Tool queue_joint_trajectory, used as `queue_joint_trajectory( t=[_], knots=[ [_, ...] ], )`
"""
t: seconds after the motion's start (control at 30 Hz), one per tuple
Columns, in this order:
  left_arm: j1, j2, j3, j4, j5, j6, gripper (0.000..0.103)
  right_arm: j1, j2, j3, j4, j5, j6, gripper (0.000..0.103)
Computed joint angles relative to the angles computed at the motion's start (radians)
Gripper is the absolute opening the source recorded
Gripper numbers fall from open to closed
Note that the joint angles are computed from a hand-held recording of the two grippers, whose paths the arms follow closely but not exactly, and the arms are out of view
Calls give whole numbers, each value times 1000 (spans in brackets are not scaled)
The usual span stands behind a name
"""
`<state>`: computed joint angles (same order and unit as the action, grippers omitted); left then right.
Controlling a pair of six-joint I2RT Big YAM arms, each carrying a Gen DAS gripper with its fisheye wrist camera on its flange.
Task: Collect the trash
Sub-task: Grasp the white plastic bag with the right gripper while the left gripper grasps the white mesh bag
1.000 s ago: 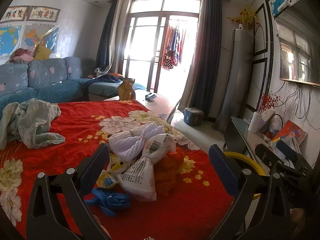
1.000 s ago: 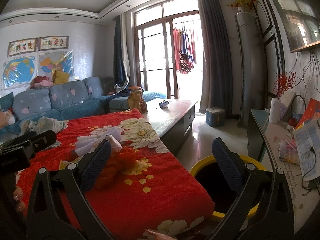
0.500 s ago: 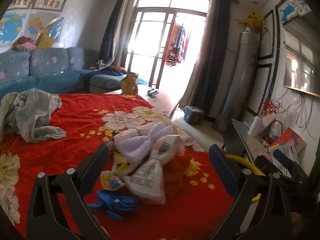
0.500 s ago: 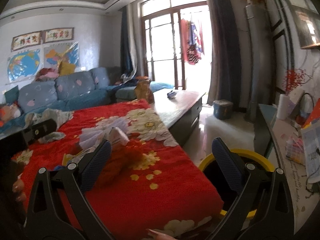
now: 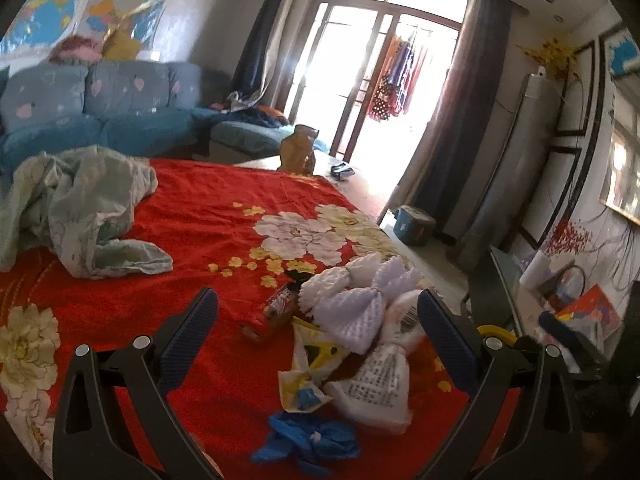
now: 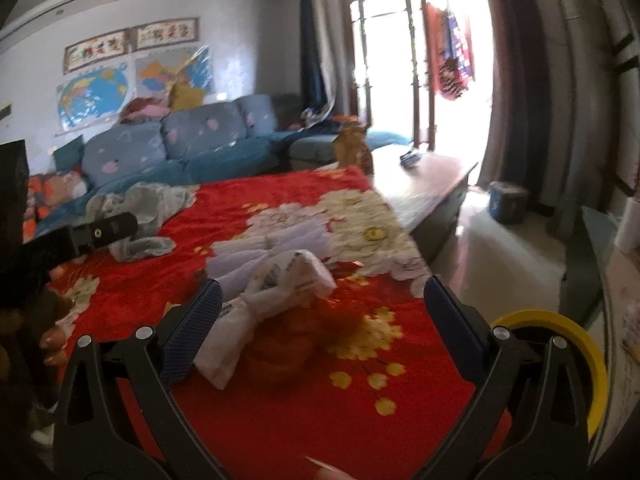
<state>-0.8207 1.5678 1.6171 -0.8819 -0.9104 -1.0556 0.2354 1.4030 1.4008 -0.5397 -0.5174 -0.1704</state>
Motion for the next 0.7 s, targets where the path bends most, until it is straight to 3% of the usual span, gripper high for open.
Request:
queue_joint_trajectory(
  t=[0.1, 0.23, 0.33, 0.37, 0.43, 0.6, 0.7],
  knots=[
    [30, -14, -16, 16, 61, 9, 97, 13, 65, 74, -70, -7, -21, 91],
    [73, -11, -26, 58, 171, 53, 96, 23, 155, 181, -171, -26, -51, 73],
    [99, 5, -23, 79, 250, 80, 95, 27, 215, 253, -241, -50, -65, 67],
    [109, 11, -22, 87, 277, 86, 93, 28, 235, 278, -263, -61, -73, 66],
    [128, 19, -29, 107, 341, 86, 79, 30, 270, 323, -305, -74, -95, 63],
    [162, 36, -50, 168, 457, 86, 74, 36, 333, 410, -404, -109, -131, 62],
    [180, 45, -63, 209, 522, 77, 70, 42, 358, 446, -448, -119, -166, 51]
  ],
)
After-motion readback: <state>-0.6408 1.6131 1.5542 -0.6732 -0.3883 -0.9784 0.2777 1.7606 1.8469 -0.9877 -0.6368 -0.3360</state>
